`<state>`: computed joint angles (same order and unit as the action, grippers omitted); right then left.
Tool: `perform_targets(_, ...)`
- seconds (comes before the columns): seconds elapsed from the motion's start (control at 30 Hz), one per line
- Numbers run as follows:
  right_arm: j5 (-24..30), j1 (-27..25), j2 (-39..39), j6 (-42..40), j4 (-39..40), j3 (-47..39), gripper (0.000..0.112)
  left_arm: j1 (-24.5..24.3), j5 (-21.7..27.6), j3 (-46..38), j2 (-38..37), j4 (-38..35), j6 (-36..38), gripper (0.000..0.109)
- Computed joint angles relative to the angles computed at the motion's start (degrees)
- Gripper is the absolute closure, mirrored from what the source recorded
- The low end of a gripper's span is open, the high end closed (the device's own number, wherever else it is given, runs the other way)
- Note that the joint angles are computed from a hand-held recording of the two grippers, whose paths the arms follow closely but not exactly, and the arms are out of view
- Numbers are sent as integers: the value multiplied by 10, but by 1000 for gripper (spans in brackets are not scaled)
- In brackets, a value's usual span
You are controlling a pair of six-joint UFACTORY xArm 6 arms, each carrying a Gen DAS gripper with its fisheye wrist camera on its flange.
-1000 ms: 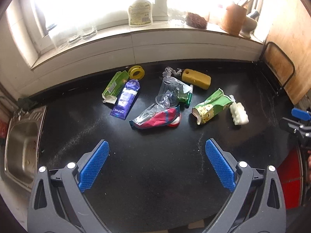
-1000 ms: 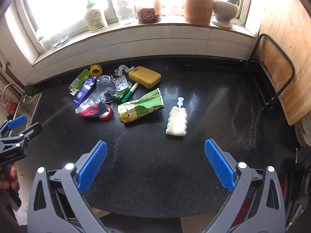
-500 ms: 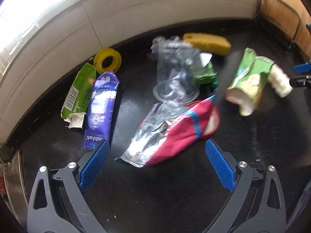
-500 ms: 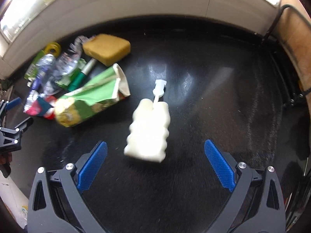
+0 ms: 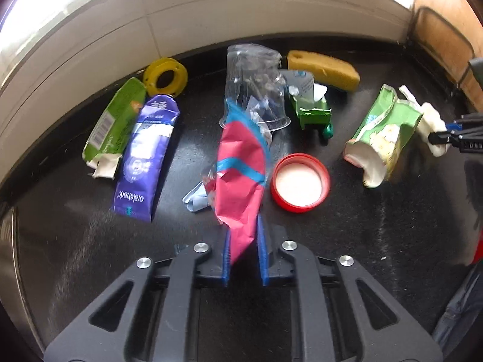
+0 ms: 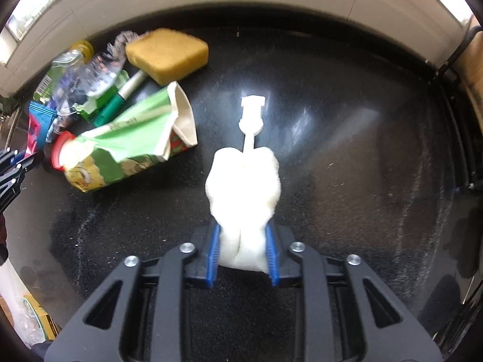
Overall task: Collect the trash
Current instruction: 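Grasp the red-silver wrapper with left tool while right tool grasps the white foam, then carry both items over the black bin and open both tools to drop them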
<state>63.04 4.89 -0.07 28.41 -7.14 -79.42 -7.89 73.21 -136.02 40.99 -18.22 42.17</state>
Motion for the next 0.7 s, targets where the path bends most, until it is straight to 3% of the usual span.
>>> perform_targets(0.17, 9, 8, -41, -6, -17, -7, 90, 7, -14, 79, -87, -6, -62, 96)
perform_targets(0.33, 30, 43, -40, -20, -27, -78, 90, 20, -21, 153, -182, -6, -113, 96)
perform_targets(0.57, 33, 140, 35, -30, -29, -219, 90, 71, -48, 266, -303, 49, -200, 96)
perform_targets(0.7, 49, 200, 132, -70, 14, -355, 90, 125, -65, 326, -354, 71, -208, 96)
